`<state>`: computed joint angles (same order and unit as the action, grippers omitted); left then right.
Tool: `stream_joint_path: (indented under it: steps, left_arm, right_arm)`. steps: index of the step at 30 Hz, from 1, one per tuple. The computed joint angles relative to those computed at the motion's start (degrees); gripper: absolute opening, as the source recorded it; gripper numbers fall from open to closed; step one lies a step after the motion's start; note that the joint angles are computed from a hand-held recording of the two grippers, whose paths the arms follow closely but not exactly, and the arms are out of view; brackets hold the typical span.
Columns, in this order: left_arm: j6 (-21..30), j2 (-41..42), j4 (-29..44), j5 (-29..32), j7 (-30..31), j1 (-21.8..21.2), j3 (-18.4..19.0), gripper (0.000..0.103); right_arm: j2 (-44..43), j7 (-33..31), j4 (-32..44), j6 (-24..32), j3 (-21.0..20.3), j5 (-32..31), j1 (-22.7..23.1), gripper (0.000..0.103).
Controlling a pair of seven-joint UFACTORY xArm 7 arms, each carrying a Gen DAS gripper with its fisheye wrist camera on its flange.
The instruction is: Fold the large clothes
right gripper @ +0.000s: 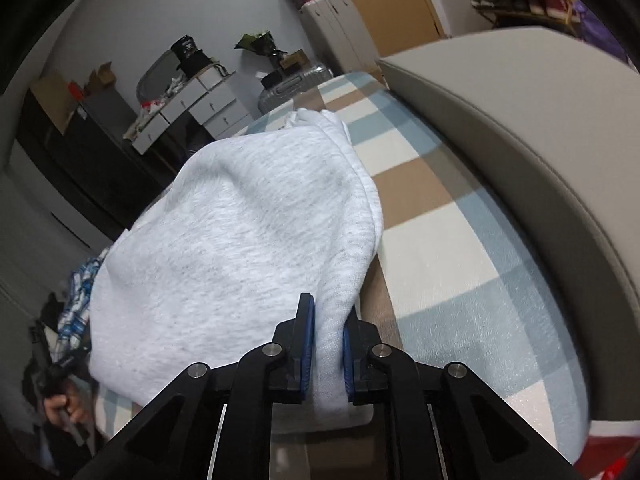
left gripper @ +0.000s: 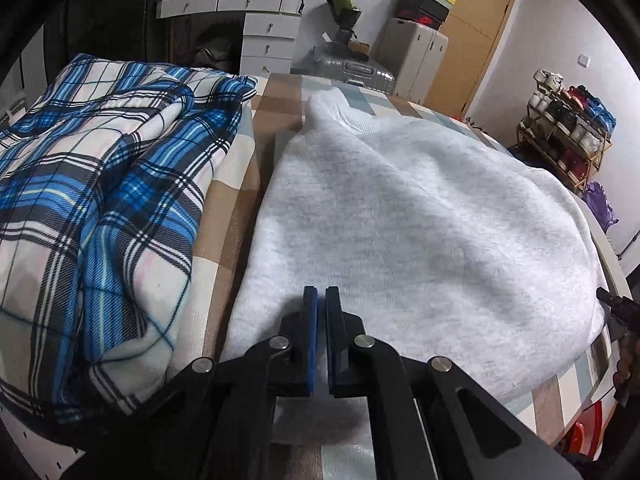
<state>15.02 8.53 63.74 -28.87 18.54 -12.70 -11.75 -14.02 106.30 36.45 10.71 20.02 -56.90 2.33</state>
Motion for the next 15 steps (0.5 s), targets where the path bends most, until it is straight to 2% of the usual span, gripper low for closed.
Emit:
stream_joint_path:
  steps: [2,4,6,7,8,9,10,11,13,15]
  left_arm:
    - [-0.63,-2.40,-2.85,-2.49,2.77,0.43,-0.66,0.000]
    - [-1.24,-3.75,-4.51,-2.63,2.61,-0.09,0.03,0.000]
    - [0.52,-4.28,-4.49,-3.89,1.78,-0.18,0.83,0.000]
    - [2.35,-4.36,-3.99,-5.40,1.84,0.06,1.16,0.011]
    - [4.33,-4.69,-3.62,-8.19,3.16,-1.58,3.46,0.020]
    - [4.62,-5.10,-3.78,-12.99,6.88,-1.28,3.35,0.042]
    - [4.60,-5.44,-3.87,-17.40,10.89,1.08,0.84,0.044]
    - [4.61,-5.57,-3.74,-19.41,12.92,1.79,0.04,0.044]
    - [4.07,-4.72,-3.19,-16.24,10.45,-2.33,3.87,0.044]
    - [3.14,-3.57,-2.46,-8.09,3.25,-1.52,2.61,0.044]
  right_arm:
    - [0.23,-2.14,0.08,1.46,-0.57,2.56,1.38,0.020]
    - [0.23,-1.71,0.27,1.38,-0.49,1.97,1.20,0.022]
    - [-0.24,-2.05,-0.13,0.95,-0.83,2.67,1.48,0.022]
    - [-0.04,-1.98,-0.17,0.57,-0.74,2.51,1.13,0.022]
    - [-0.23,-1.68,-0.44,0.41,-0.56,2.45,0.91,0.023]
    - [-0.38,-1.56,-0.59,0.29,-0.40,2.43,0.72,0.024]
    - [-0.53,-1.61,-0.76,0.26,-0.23,2.44,0.59,0.026]
    - [-1.03,-1.42,-1.25,0.34,0.04,2.42,0.47,0.028]
    - [-1.12,-1.04,-1.47,0.21,0.42,2.70,0.05,0.030]
    - [-1.38,-0.98,-1.84,-0.45,0.63,3.04,-0.27,0.030]
